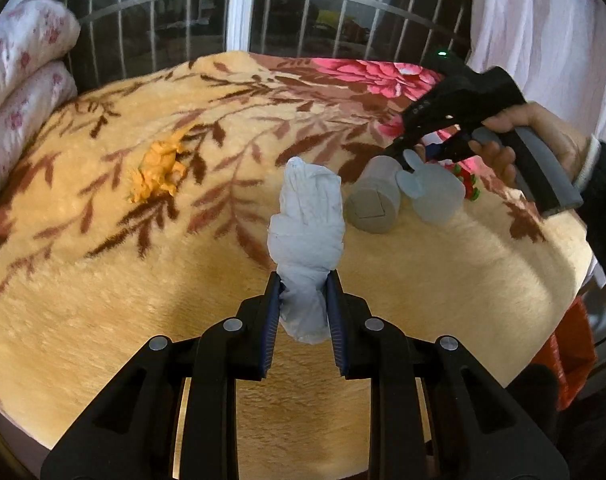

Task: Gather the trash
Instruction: 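Carry the tissue and brown cup over the orange bin and open both grippers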

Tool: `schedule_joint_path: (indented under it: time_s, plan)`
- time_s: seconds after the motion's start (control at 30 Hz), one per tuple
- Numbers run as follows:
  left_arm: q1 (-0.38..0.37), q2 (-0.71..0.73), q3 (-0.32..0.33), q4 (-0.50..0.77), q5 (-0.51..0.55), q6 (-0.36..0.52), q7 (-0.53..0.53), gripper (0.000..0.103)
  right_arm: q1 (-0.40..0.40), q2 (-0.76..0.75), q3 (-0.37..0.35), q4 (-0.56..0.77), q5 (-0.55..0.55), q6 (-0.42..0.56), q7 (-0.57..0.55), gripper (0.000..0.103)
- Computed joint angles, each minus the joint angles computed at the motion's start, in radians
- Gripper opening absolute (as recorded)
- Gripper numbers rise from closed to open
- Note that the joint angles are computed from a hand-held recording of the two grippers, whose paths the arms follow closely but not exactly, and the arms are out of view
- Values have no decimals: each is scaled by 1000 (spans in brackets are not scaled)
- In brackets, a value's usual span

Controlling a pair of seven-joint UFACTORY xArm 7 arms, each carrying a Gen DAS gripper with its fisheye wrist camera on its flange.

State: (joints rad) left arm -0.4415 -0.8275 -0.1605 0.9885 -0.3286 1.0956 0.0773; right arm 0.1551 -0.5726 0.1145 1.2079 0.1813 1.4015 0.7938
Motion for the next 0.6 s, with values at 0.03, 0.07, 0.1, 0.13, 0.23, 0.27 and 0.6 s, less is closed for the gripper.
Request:
schedule_joint_path:
  time_s: [0.03, 0.07, 0.1, 0.13, 0.23, 0.27, 0.6]
  plan:
    - [-1, 9, 7, 3, -10, 6, -9, 22, -3, -2, 4, 3, -12, 0, 0, 29]
    - [1, 20, 12, 7, -18, 13, -19, 22, -9, -11, 12, 6, -34, -3, 2, 28]
    - [1, 33, 22, 12, -31, 20, -28, 22, -13, -27, 14, 0, -46, -15, 0, 28]
    - [0, 40, 30, 15, -42, 25, -31, 22, -15, -45, 12, -8, -50, -35, -1, 28]
    - [10, 69, 44, 33, -59, 42, -49, 22, -27, -106, 14, -33, -67, -103, -1, 28]
    - [13, 77, 46, 40, -63, 46, -53, 22, -30, -126, 20, -34, -79, -115, -4, 28]
    - [32, 74, 19, 84, -27, 48, -74, 22, -23, -300, 190, -20, -179, -116, -17, 28]
